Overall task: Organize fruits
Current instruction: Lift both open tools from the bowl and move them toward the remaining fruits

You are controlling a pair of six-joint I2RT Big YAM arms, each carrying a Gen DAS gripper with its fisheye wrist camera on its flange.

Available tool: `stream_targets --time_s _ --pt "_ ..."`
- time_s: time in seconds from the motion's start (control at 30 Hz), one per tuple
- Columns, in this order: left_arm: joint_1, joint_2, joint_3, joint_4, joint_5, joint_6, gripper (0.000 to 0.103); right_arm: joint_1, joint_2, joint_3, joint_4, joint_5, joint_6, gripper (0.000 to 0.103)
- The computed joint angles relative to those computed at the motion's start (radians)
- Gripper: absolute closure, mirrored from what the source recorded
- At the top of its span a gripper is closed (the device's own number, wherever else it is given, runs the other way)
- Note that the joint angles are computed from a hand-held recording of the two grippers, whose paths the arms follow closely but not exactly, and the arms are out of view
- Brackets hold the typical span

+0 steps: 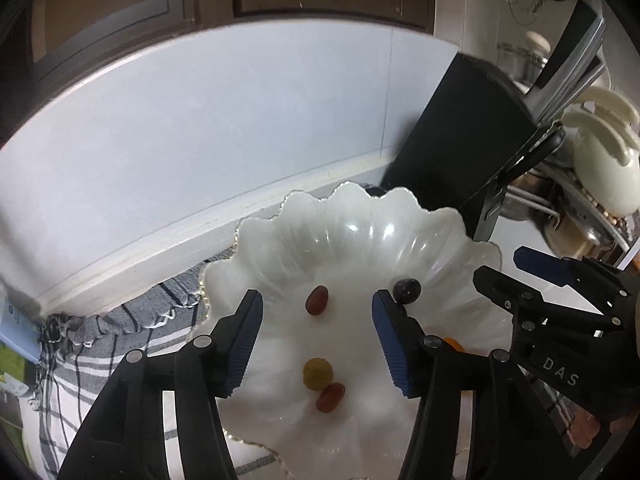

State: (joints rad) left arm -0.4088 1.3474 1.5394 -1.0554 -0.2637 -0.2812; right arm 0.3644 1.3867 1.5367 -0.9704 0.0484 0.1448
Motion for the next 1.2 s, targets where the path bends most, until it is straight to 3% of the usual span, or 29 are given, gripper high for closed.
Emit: stream_targets --time_s 0.27,0.73,1.2 --pt "-0.031 -0.080 -0.017 0.019 -0.052 0.013 0.043 0.022 -0.089 -0.037 0.028 0.031 0.006 0.046" --pt "-0.091 -0.207 -0.050 0.020 -0.120 0.041 0.042 0.096 -0.236 -0.098 0.038 0.133 0.053 0.046" --pt "-0.110 -0.329 -0.102 0.002 -0.095 0.088 0.041 0.234 -0.338 -0.129 -0.011 0.322 0.138 0.046"
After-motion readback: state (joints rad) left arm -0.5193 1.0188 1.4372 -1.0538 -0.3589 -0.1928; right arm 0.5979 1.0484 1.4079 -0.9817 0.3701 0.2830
